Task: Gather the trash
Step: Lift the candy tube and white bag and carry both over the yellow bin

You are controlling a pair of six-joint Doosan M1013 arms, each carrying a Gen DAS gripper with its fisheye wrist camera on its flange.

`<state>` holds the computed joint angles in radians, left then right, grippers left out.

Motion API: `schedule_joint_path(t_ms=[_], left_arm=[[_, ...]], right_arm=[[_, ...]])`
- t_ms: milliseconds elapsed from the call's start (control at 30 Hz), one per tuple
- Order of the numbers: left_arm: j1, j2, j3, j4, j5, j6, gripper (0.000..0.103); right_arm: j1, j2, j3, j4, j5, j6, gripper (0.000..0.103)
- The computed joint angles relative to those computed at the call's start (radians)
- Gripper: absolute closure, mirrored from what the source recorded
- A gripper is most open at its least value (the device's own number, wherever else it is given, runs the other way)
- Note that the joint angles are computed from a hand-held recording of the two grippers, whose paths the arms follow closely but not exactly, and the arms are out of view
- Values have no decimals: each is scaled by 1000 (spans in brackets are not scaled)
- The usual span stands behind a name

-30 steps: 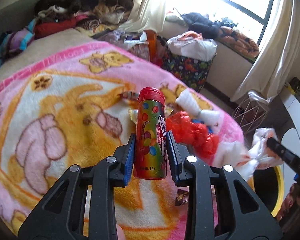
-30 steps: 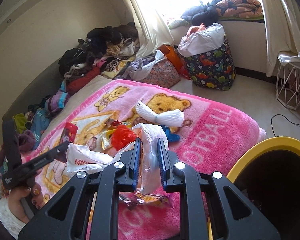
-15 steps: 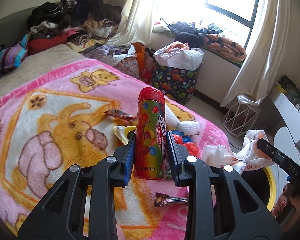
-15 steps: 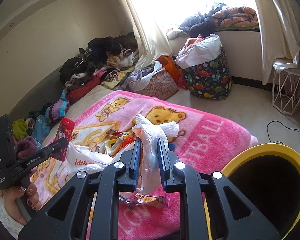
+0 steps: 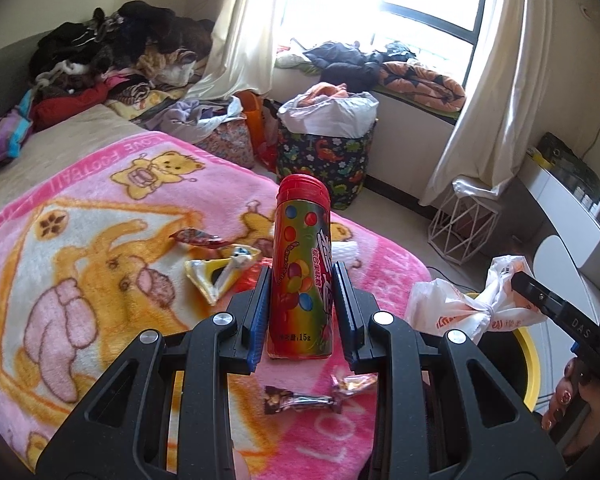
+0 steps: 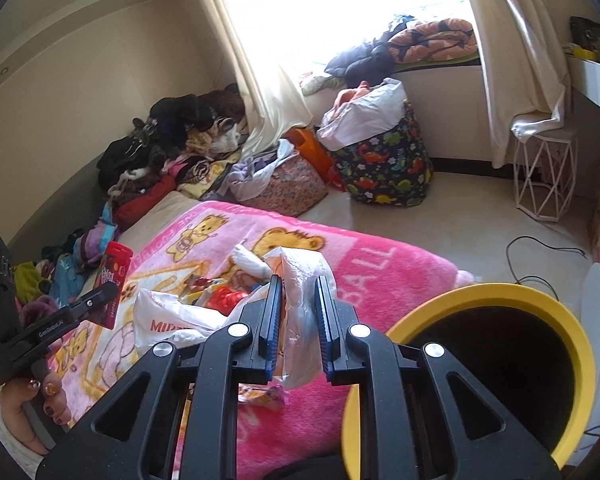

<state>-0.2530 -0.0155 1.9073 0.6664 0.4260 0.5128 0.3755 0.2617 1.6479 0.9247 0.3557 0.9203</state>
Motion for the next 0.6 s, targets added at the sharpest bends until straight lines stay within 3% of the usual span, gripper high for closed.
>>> schedule_joint_path(t_ms=[300, 600], left_arm=[[-36, 30, -30, -104, -26, 137, 80], [-68, 72, -60, -273, -47, 337, 80]], right_arm=[[-30, -30, 40, -174, -65, 157, 87], [-45, -41, 65, -496, -101, 468, 87]])
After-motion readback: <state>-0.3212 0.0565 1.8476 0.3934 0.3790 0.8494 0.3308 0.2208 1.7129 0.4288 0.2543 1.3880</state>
